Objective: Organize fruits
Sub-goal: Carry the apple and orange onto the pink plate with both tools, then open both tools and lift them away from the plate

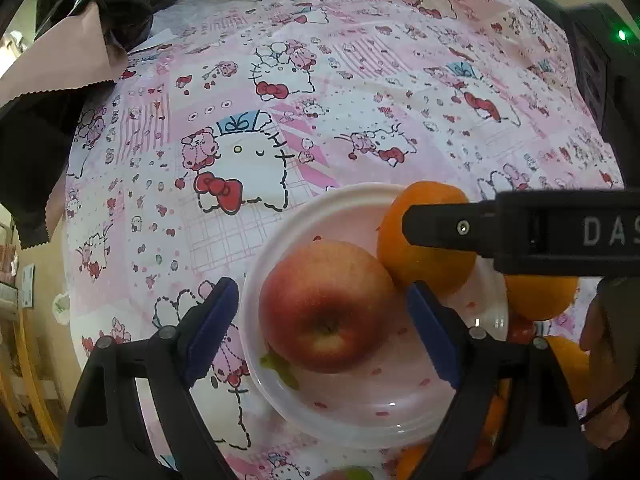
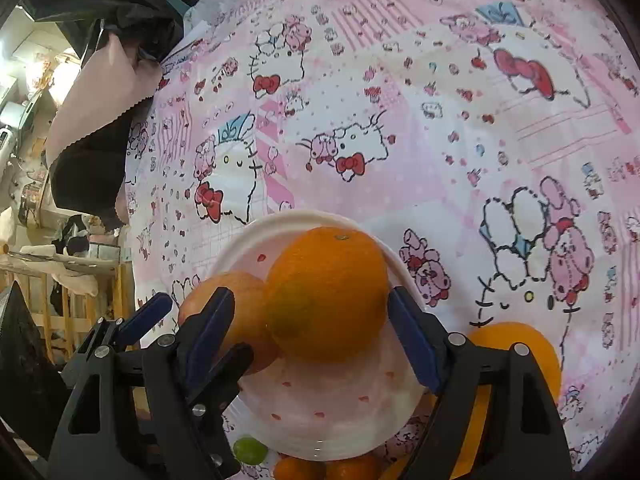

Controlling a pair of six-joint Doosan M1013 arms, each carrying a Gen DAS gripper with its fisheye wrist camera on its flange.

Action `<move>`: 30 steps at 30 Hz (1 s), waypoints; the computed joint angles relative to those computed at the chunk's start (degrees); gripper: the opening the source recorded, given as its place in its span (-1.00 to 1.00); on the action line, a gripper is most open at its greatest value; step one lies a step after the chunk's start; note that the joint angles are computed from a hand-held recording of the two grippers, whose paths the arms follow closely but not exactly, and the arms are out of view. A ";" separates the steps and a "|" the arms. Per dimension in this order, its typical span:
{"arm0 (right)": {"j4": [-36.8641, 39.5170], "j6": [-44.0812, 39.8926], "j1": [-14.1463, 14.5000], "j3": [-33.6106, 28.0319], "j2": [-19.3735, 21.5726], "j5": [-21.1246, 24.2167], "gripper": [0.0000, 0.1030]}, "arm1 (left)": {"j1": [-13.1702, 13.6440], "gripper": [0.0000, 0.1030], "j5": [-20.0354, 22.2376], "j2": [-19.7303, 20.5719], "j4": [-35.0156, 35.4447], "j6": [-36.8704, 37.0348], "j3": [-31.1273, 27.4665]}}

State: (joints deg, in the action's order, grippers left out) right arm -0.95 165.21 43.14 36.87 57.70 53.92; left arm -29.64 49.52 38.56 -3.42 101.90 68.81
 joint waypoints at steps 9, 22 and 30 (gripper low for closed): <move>-8.16 5.03 1.66 4.17 -4.06 -2.40 0.59 | 0.50 0.63 -7.27 -4.41 -2.96 0.29 4.15; -21.36 15.08 5.50 12.62 -10.50 -4.50 0.68 | 1.66 0.63 -14.32 -10.17 0.31 -7.38 10.75; -27.74 20.93 8.49 12.58 -11.30 1.76 0.80 | 2.56 0.63 -17.98 -13.51 -3.44 -6.04 15.49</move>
